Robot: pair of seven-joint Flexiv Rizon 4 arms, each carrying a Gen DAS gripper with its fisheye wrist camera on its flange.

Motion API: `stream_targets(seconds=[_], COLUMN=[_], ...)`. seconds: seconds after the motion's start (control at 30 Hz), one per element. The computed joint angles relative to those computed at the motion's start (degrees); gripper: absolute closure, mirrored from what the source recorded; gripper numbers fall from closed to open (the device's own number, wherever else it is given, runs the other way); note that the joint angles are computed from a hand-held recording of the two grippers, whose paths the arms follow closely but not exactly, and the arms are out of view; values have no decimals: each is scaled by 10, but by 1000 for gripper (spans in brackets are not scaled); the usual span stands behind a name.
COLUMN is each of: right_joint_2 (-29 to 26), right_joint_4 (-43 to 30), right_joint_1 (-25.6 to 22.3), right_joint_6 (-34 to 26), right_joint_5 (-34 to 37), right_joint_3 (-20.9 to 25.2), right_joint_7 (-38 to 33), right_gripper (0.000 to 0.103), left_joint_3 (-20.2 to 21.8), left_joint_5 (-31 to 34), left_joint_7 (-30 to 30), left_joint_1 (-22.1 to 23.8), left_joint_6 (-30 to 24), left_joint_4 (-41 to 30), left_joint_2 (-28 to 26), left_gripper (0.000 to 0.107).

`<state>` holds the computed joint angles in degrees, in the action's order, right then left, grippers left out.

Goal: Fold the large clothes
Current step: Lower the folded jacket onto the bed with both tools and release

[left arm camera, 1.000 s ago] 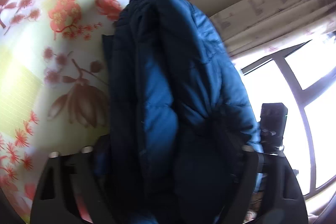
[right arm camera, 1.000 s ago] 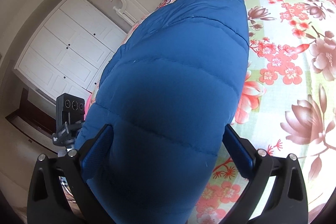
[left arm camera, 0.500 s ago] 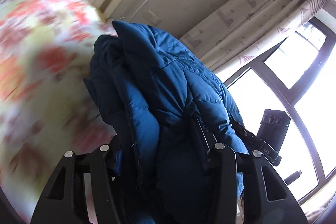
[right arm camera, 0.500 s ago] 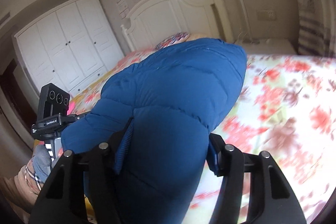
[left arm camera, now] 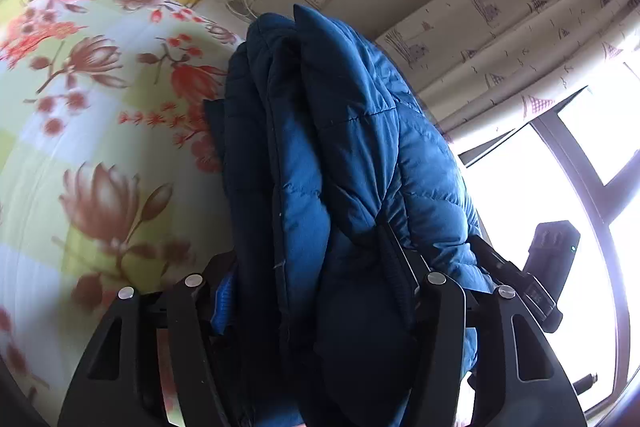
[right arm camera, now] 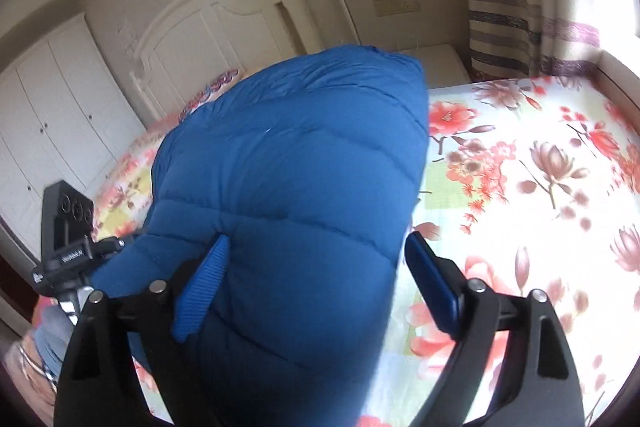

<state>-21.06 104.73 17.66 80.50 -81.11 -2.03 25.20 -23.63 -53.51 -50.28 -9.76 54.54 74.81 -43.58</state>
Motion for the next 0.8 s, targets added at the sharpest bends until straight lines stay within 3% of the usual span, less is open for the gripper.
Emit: stream_targets(seconds=[0.07,0.1,0.17,0.23,0.33,0.4,0.53,0.67,0.73,0.8], right_joint_2=[34,41,34,9,-45,-56,-10,70,113,152], right_joint_4=[12,7,-14,-50,-108,-119,-68,6,31,52], right_joint_1=[40,50,52,77,118,157,185,192,192,195], right_joint_6=[-140,-168,-169,-213,-268,-321,-324,-359,-410,-476], right_joint_5=[30,0,-34,7,81,91,83,3,-19,-34], right_joint_3=[15,16,26,42,50,42,53,76,99,127], right_joint_7=[-44,-31,-33,-124,-279,-325,-324,-220,-176,-142], right_gripper=[9,8,8,8,8,9,9,8,5,3], left_joint_3=[5,7,14,3,-9,-9,109,253,272,256], left_joint_5=[1,0,4,-15,-31,-32,78,137,161,190], left_joint_7=[8,11,4,27,38,40,-28,-50,-64,-78], left_joint_1=[-1,-3,-9,-10,-13,-14,-73,-186,-208,-202], left_joint_6=[22,40,72,155,288,350,405,524,577,617], left_joint_4=[18,29,42,82,130,156,195,235,269,298], left_joint_2=[13,21,31,53,80,100,155,199,230,258], left_gripper=[44,39,28,17,13,12,11,11,8,8])
